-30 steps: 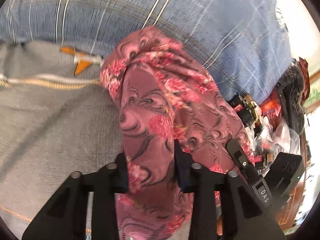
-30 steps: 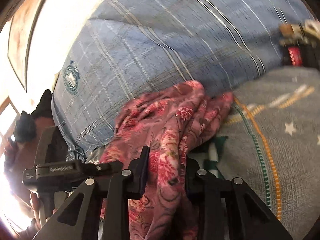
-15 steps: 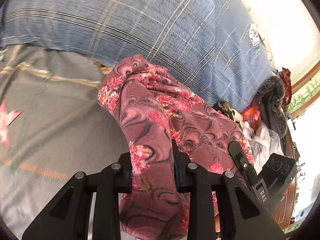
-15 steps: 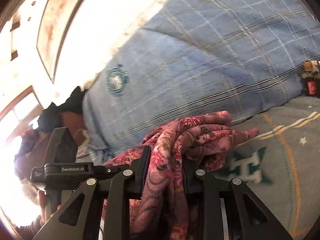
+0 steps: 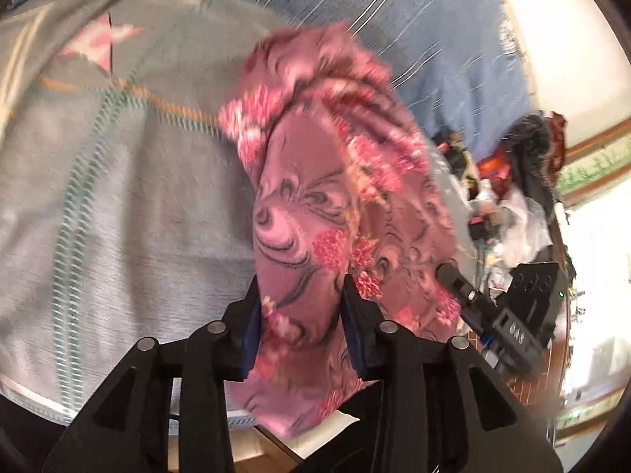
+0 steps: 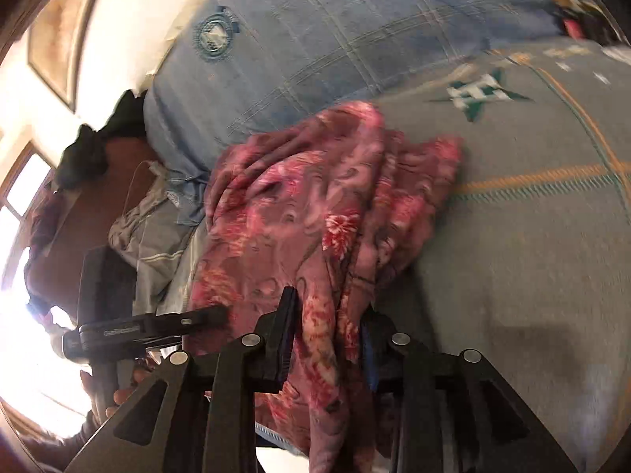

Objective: Fold small clothes

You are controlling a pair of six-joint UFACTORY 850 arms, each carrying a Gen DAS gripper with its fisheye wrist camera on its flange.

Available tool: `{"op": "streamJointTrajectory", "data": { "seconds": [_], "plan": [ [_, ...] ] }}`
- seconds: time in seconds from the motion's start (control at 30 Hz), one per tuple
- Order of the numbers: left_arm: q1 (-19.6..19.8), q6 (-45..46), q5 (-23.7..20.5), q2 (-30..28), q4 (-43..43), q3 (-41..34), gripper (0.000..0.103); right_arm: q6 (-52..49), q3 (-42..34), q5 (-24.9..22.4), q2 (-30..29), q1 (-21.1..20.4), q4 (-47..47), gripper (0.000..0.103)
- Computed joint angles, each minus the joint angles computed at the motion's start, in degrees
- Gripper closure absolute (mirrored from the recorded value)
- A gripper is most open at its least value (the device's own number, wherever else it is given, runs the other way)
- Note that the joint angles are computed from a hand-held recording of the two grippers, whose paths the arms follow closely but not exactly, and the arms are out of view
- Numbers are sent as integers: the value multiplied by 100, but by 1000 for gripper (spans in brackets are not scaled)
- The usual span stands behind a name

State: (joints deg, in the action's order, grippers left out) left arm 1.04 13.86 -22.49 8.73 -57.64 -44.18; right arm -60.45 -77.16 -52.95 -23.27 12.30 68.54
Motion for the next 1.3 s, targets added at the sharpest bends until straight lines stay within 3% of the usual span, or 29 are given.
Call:
{"op": "streamJointTrajectory", "data": {
  "seconds": [0.03, 0.1, 0.13, 0.2, 0.3, 0.4, 0.47, 0.7, 0.77, 0.9, 0.97, 1.07, 1.13, 1.23, 1.3],
  "plan": [
    [42, -55, 151, 133, 270, -2, 66, -24, 32, 104, 74, -48, 150, 72],
    [83, -296, 366, 194, 758, -91, 42, -197, -34, 201, 132, -154, 653, 68],
    [138, -135, 360, 122, 795, -205, 39, -252, -124, 199, 99, -172, 848, 61],
    [180, -383, 376, -151, 1356, -482, 39, -148, -423, 274, -60, -101, 986, 55],
    [246, -1120, 389, -653, 2295, -873, 39, 203, -897, 402, -402, 130, 731, 55],
    [478, -764, 267, -1034, 1784, -1102, 39, -67, -933, 422, -579, 356, 759, 55],
    [514, -946, 301, -1240, 1924, -1270, 39, -469, -824, 406, -612, 429, 863, 56],
    [360, -2732, 225, -1977, 4243, -2132, 39, -2472, -71, 1776, -218, 810, 1066, 57],
    [436, -2488, 117, -2206, 3951, -2392, 39, -2830, 30, 1926, -170, 853, 1242, 57],
    [816, -963, -469, -2430, 1674, -2510, 39, -2728, -15, 1641, -236, 759, 1334, 55],
    [926, 35, -618, -2160, 714, -2174, 39, -1916, -322, 1322, -366, 695, 771, 55],
    [876, 946, -325, -1430, 78, -1361, 39, -1110, -970, 552, -640, 470, 685, 53],
    [876, 1575, -500, -1119, -686, -910, 39, -755, -1798, 290, -985, 509, 423, 48],
    [794, 2048, -866, -988, -1394, -524, 39, 123, -3597, -448, -1905, 862, -930, 35],
    [585, 2162, -614, -816, -1453, -358, 39, 679, -4796, -597, -2536, 1245, -2052, 35]
  ]
}}
